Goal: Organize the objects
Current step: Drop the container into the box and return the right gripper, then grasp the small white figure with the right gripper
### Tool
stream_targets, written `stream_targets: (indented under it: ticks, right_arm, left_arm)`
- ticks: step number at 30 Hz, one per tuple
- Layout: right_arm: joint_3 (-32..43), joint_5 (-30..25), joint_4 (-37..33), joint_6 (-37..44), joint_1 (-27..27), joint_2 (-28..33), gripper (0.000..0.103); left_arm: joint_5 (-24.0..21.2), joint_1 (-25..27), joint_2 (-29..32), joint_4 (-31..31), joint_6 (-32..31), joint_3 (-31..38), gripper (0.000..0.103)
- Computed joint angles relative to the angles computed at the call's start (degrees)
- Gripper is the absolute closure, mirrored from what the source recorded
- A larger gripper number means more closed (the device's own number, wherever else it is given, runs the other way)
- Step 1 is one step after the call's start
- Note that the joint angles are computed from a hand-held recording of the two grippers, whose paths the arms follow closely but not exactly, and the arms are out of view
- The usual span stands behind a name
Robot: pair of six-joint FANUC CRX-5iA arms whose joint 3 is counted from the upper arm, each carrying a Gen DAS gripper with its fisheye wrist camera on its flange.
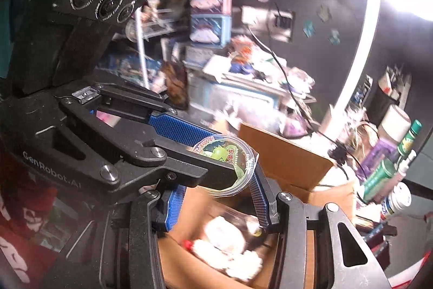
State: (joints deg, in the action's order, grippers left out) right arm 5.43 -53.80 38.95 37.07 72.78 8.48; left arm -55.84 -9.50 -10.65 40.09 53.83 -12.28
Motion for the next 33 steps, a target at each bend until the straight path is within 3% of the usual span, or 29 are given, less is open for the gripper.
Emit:
stream_targets:
  ticks: [5, 8, 13, 22, 24, 26, 33]
  right_arm:
    - [6.37, -5.70, -7.62, 6.98, -2.20, 2.72, 0.061]
    - [7.19, -7.10, -8.99, 7.45, -2.74, 3.18, 0.052]
    - [5.81, -7.73, -7.49, 5.37, -2.45, 2.35, 0.051]
    - [6.40, -5.75, -4.44, 2.58, 0.55, 2.86, 0.051]
    - [6.51, -4.18, -2.92, 2.14, 1.73, 3.35, 0.051]
    - [7.36, -1.78, -2.65, 2.91, 2.87, 4.37, 0.051]
    - [14.04, 3.15, -8.11, 8.63, 5.46, 11.16, 0.051]
  left_arm:
    - [-0.94, -1.27, 3.45, -3.05, 3.15, 3.59, 0.071]
    - [-0.09, -1.82, 3.54, -5.16, 4.58, 4.14, 0.048]
    - [1.09, -0.35, 1.03, -5.13, 4.25, 2.38, 0.039]
    - [4.87, 6.41, -10.37, -3.52, 3.49, -6.72, 0.037]
    - [5.43, 8.94, -14.09, -3.01, 2.91, -9.70, 0.028]
    - [5.76, 11.55, -17.77, -2.63, 2.03, -12.66, 0.027]
    - [2.61, 23.52, -27.59, 2.02, -2.97, -22.21, 0.025]
